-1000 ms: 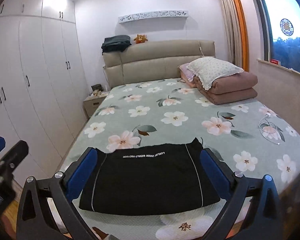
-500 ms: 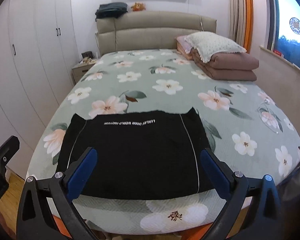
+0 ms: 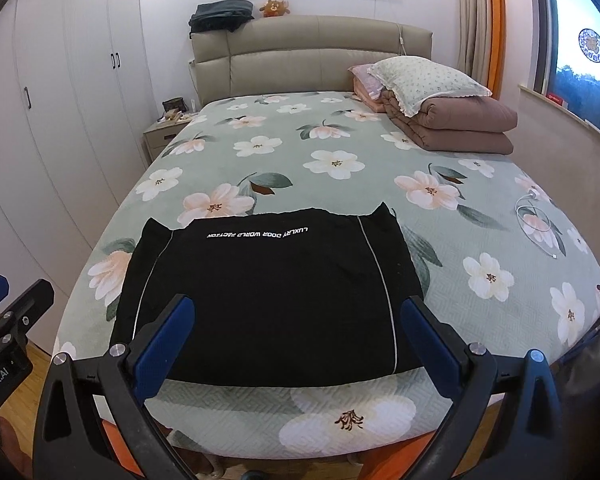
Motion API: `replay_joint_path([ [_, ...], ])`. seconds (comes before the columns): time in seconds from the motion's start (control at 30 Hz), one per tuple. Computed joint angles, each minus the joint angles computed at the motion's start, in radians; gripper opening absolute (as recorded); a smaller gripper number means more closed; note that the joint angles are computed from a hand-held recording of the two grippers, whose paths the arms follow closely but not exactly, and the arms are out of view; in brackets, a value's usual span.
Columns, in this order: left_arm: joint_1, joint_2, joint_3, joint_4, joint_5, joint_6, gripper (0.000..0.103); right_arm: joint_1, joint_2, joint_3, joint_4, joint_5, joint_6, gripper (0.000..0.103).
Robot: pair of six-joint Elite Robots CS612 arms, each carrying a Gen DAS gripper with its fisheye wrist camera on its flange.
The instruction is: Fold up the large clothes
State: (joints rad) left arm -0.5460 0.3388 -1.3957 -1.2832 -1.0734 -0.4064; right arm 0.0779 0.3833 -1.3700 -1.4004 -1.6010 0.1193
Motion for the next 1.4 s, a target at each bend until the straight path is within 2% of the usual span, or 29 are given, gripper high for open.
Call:
replay_joint_path([
  [0.57, 0.004, 0.002, -0.028, -0.001, -0.044, 0.017, 0.082, 0.010, 0.010, -0.040, 0.004, -0.021, -0.015, 0.103],
  [1.4, -0.011, 0.001, -0.041, 0.024, -0.033, 0.015, 0.082, 0.009, 0.012, -0.059, 0.035, -0.011, 0.000, 0.103],
])
